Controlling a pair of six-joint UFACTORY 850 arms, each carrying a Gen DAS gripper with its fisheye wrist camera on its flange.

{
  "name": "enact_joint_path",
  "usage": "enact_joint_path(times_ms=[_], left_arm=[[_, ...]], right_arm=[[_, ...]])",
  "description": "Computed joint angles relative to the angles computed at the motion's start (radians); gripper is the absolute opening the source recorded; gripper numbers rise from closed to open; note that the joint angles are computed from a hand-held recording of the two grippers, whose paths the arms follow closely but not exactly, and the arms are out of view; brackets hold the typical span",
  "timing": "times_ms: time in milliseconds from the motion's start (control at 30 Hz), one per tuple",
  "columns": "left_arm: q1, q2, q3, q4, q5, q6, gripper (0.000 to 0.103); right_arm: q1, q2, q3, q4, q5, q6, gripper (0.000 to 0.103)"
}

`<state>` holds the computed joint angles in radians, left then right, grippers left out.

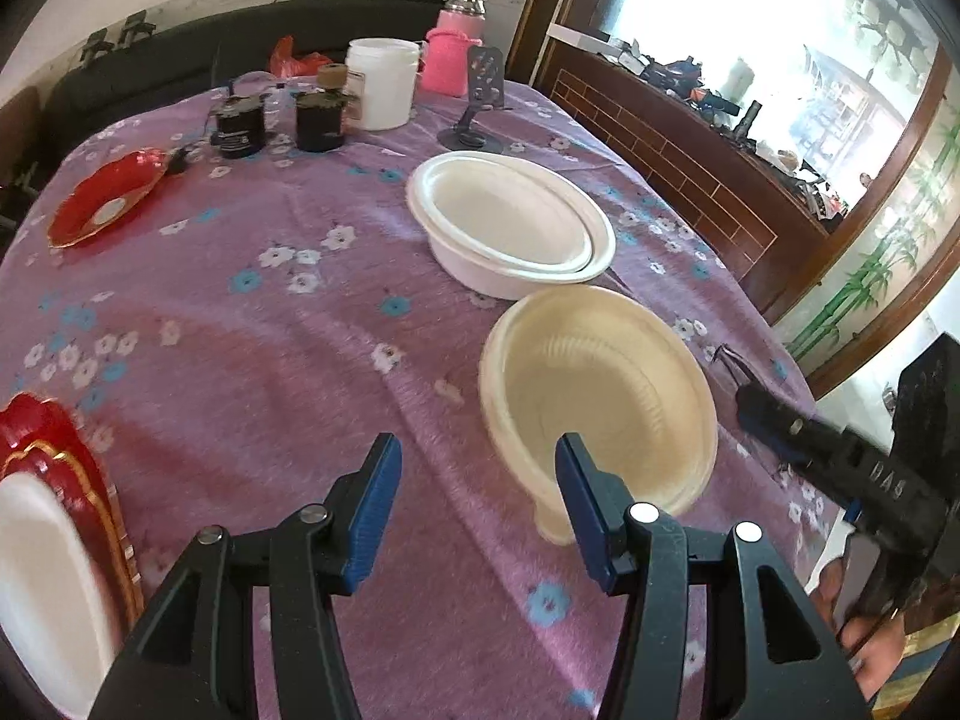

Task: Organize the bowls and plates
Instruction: 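Move the left tool to the tan paper bowl and grasp its rim, then carry the tan paper bowl with the left tool over the plate stack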

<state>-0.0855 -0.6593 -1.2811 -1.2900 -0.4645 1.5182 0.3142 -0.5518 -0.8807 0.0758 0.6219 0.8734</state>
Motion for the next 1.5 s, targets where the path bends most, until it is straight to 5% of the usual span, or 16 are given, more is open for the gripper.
enact_joint_path(times_ms=[233, 367, 867, 1100, 1167, 1300, 1500], left_arm=[[-0.034, -0.085, -0.100, 0.096, -0.002, -0.130, 0.050], [-0.042, -0.124, -0.135, 0.179, -0.032, -0.217, 0.016], [0.090, 0.095, 0.200, -0.291, 0.073, 0.398, 0.017], [0.142, 0.098, 0.248, -0.413, 0.098, 0.521, 0.019], [0.148, 0.095, 0.249, -0.426, 0.082, 0.534, 0.022], [0.142, 0.106, 0.272, -0.606, 0.080, 0.722, 0.053], [0.137, 0.109, 0.292, -0.768, 0.069, 0.896, 0.053]], right_arm=[[-0.002, -0.058, -0.059, -0.053, -0.054, 0.034, 0.027], [0.006, -0.074, -0.071, -0.053, -0.059, 0.034, 0.016], [0.135, -0.031, -0.077, -0.138, -0.073, 0.008, 0.014], [0.177, -0.093, -0.161, -0.250, -0.132, 0.076, 0.015], [0.183, -0.101, -0.168, -0.228, -0.136, 0.065, 0.016], [0.191, -0.091, -0.162, -0.137, -0.153, -0.024, 0.022], [0.198, -0.089, -0.167, -0.032, -0.184, -0.139, 0.026]])
